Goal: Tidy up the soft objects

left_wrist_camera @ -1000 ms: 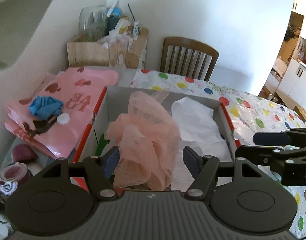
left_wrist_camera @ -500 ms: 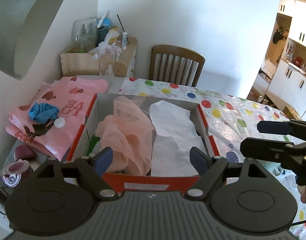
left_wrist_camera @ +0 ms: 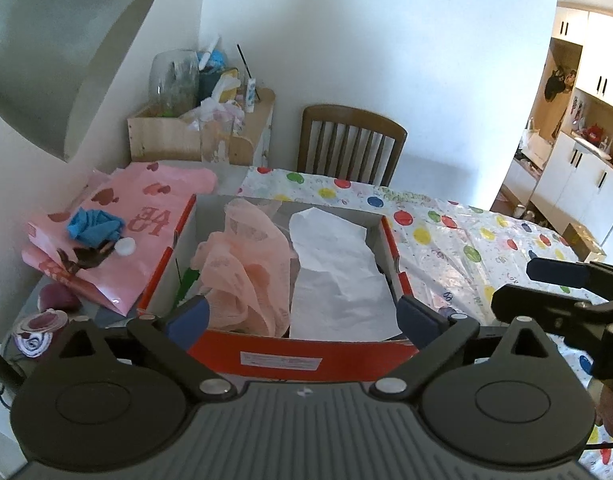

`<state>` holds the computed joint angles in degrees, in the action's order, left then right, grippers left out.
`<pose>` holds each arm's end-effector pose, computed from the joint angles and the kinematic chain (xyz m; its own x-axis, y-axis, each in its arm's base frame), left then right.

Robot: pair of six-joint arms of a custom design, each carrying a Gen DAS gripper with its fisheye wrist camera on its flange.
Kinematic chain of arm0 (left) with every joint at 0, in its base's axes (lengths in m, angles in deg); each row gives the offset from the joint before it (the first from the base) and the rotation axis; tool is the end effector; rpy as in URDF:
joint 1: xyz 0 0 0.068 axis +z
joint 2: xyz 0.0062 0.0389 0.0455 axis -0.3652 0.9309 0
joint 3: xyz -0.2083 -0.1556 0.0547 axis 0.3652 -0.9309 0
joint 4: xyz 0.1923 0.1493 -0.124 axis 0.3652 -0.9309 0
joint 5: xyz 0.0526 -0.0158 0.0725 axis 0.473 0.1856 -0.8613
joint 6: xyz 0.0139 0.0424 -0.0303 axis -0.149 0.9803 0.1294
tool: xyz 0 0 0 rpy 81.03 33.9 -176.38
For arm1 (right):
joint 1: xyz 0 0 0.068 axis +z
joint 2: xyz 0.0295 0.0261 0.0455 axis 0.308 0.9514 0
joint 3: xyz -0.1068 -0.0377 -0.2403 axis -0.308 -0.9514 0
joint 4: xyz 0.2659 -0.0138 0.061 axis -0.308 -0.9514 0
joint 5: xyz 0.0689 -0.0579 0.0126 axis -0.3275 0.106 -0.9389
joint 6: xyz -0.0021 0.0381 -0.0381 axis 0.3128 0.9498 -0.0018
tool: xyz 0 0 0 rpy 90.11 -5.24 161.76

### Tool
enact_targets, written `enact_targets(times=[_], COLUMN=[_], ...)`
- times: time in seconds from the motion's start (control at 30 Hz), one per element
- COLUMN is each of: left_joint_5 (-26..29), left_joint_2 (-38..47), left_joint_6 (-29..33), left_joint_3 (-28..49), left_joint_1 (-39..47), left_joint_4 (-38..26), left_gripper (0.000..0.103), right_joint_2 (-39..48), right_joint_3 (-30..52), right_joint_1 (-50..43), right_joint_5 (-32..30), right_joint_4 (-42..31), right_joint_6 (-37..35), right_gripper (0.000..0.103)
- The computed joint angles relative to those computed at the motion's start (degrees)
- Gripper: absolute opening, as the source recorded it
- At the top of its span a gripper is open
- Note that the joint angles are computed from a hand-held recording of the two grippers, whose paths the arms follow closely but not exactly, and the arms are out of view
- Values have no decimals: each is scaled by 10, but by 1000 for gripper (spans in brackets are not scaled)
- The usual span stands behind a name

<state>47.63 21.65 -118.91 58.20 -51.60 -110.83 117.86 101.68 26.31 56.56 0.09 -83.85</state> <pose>0.1335 -0.0586 0.2233 -0.5848 -0.2247 -0.7794 -0.1992 0.9712 -0.1305 0.1925 0.0480 0.2310 -0.4929 -0.2012 -0.8465 -0.6405 0.7424 0.1965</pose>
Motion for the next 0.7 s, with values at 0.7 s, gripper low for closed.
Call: enact_targets(times=[0.7], left_joint_5=[-103], left_joint_2=[3], left_joint_6=[-80], left_joint_3=[15], left_joint_1=[-131], left_joint_4=[-42], left_gripper=[101], right_joint_2=[-53], right_joint_3=[-26], right_joint_1=[-32], right_joint_5=[8], right_joint_4=[-18], right_joint_6=[25], right_gripper=[103])
